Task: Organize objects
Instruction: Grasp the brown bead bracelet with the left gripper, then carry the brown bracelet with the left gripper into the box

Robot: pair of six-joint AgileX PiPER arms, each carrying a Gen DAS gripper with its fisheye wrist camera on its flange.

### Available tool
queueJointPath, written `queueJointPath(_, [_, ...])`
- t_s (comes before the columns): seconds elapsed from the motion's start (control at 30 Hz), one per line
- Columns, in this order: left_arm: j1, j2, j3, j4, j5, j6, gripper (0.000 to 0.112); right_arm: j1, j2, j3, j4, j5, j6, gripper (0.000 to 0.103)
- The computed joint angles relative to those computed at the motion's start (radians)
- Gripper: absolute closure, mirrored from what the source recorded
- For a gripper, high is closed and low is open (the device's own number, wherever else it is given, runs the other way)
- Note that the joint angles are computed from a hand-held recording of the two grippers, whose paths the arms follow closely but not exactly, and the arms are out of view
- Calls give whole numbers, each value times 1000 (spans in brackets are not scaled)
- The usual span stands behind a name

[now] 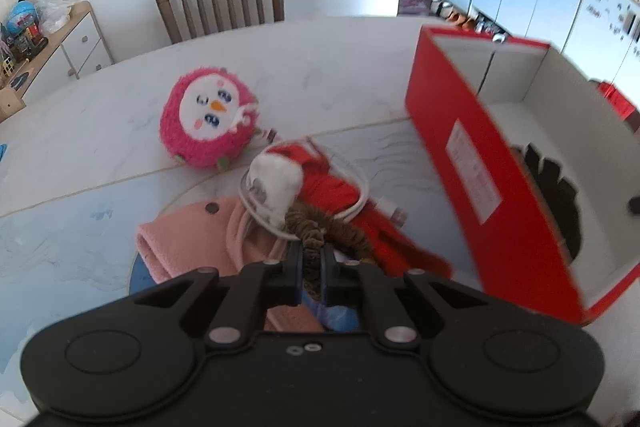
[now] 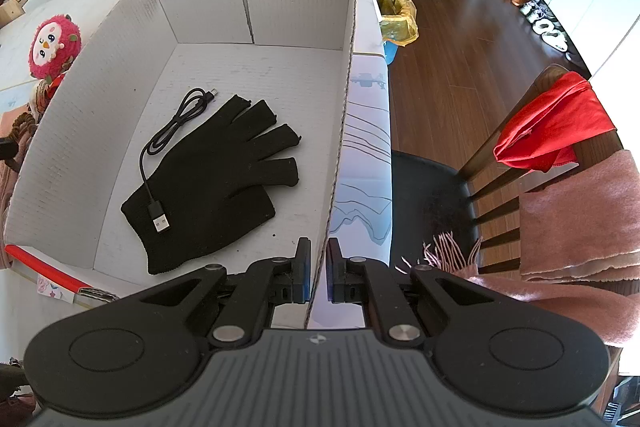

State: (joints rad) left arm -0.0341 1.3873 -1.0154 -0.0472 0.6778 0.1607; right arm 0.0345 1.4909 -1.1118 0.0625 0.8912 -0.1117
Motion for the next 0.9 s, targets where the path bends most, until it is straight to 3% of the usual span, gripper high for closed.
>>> queueJointPath(0.47, [-31, -56, -202, -231, 126, 130, 107, -1, 2, 0, 6, 2, -4, 96])
queueJointPath(0.9, [-226, 77, -349, -261, 115, 130, 107, -3, 1, 3, 11, -3, -15, 96])
